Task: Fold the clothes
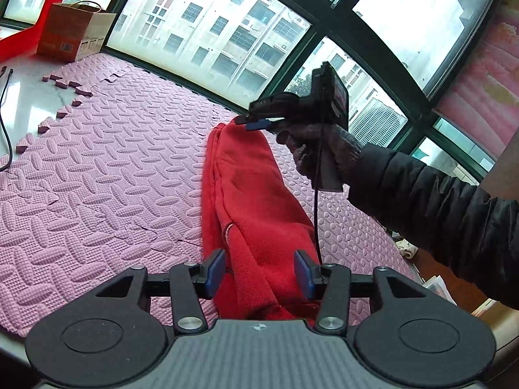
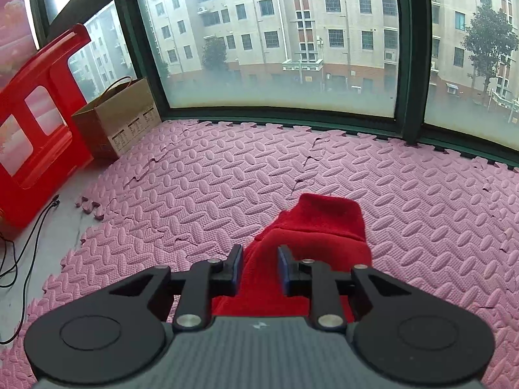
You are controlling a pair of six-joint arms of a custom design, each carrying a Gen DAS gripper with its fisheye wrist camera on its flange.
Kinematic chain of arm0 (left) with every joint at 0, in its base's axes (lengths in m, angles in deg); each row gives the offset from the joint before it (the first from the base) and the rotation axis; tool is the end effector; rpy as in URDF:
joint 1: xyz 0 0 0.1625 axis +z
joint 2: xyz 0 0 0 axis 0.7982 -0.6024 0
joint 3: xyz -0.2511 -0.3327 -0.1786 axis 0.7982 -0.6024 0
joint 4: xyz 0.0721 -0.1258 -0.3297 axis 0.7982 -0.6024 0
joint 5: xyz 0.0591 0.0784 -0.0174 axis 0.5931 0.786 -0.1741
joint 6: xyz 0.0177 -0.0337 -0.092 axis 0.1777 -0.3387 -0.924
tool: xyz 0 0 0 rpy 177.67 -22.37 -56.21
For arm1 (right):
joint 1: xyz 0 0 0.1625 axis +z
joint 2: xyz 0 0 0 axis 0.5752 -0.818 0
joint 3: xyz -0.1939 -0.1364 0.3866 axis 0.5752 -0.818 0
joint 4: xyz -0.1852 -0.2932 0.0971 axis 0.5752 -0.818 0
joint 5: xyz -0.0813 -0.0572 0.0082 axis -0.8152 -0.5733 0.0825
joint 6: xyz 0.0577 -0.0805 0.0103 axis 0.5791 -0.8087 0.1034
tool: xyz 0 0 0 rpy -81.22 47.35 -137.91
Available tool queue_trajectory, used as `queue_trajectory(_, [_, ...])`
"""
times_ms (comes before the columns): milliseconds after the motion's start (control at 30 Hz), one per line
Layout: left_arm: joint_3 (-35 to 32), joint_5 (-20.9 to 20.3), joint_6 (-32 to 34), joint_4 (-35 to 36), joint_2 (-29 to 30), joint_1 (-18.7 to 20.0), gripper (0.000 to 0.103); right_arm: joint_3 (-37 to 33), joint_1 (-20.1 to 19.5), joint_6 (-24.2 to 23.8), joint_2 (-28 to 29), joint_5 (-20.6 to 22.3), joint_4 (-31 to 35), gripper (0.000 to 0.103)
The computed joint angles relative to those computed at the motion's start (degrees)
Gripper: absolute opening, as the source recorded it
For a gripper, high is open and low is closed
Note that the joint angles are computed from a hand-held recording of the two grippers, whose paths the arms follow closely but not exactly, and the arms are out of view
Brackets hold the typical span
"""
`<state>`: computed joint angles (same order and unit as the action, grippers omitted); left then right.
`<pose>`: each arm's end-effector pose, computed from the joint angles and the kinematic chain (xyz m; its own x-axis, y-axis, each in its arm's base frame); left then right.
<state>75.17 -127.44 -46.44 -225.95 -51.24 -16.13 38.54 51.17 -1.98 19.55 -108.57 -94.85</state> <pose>-0.2466 -0.4177 0.0329 -0.9517 0.2440 -0.1864 0.3047 0.6744 -0.6726 0.0632 -0.7492 0.2203 -0.7747 -0.3157 0.5479 -0.5765 0.7086 -0.4068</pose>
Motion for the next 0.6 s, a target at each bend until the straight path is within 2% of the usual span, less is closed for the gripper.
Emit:
queue_trajectory(33, [-0.38, -0.60, 0.38, 0.46, 0.12, 0.23, 0.038, -0.41, 0.16, -0.36, 0.91, -0.90, -0.39, 0.027])
queue_trajectory(67, [-0.70, -1.16, 0.78, 0.82, 0.22, 0.42, 0.027, -0.57, 0.16, -0.39, 1.51, -1.57, -0.80, 0.027])
queue_trajectory(200, [-0.88, -2.80, 2.36, -0.58, 0.75, 0.60, 0.014, -1.27, 0.14, -0.47, 3.83, -4.15, -2.39, 0.026])
queue_trajectory(233, [-0.84, -3.17, 2.61, -1.17, 0.82, 0.63, 0.013, -0.99, 0.05, -0.51, 3.93, -4.50, -3.15, 0.023])
queue_trajectory(267, [-0.80, -3.55, 2.88, -1.73, 0.87, 0.67, 0.013, -0.50, -0.10, -0.84, 3.86, -4.53, -4.19, 0.014])
queue_trajectory(333, [-0.69, -4.35, 3.80, -2.95, 0.95, 0.65, 0.012, 0.62, -0.46, -1.43, 3.17, -3.45, -5.68, 0.005])
queue_trajectory(467, [-0.11, -5.39, 6.36, -6.20, 1.15, -0.10, 0.012, 3.67, -1.14, 0.68, -0.04, 2.70, -7.89, 0.004])
queue_trajectory(600, [1.11, -6.00, 7.10, -8.66, 1.63, -0.64, 0.012, 4.77, -0.96, 0.62, -1.30, 6.27, -7.65, 0.004])
